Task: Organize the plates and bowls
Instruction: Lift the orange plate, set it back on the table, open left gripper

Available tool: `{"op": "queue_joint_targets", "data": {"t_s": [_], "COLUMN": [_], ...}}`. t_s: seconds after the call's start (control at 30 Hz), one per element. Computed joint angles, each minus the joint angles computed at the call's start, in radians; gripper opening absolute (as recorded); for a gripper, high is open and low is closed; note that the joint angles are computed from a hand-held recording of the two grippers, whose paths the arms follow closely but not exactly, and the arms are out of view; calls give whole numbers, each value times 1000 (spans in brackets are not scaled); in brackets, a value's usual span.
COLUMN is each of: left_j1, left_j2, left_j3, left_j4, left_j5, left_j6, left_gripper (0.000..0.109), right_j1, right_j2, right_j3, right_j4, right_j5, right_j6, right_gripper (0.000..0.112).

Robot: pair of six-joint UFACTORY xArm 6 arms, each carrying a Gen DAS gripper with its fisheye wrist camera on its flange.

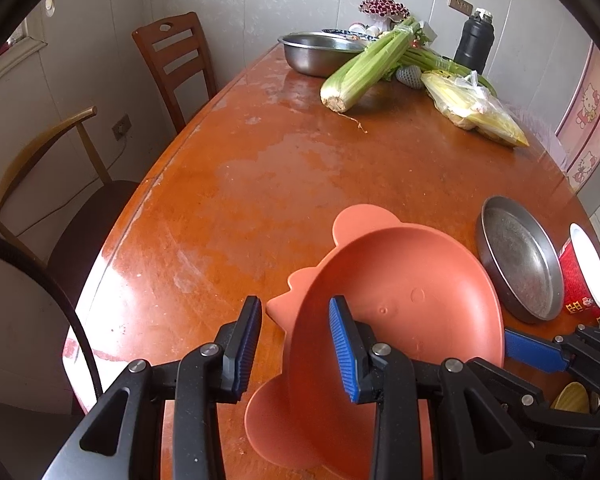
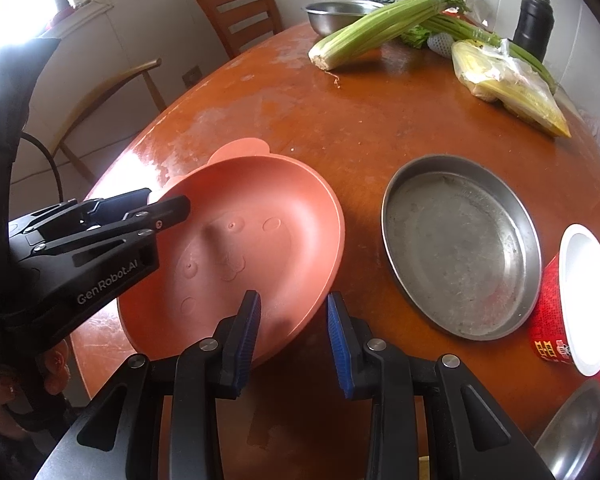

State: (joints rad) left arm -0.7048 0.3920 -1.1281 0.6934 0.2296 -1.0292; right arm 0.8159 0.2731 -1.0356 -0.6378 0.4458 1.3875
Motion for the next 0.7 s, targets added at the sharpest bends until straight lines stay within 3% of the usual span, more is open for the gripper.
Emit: {"op": "queue_joint_targets", "data": {"t_s": [0.4, 0.7], "left_j1": [5, -38], "left_j2": [-91, -180], "left_j3": [67, 120], "left_j4": [108, 212], "left_j5": [-13, -7], "left_j6": [-105, -184], "left_gripper": [37, 41], "right_j1": [20, 40], "right_j2": [-57, -163], "right_j3": [23, 97], "right_j4": [-108, -186], "right_j5": [58, 104], "right_j6": [104, 205], "right_gripper": [37, 37]}}
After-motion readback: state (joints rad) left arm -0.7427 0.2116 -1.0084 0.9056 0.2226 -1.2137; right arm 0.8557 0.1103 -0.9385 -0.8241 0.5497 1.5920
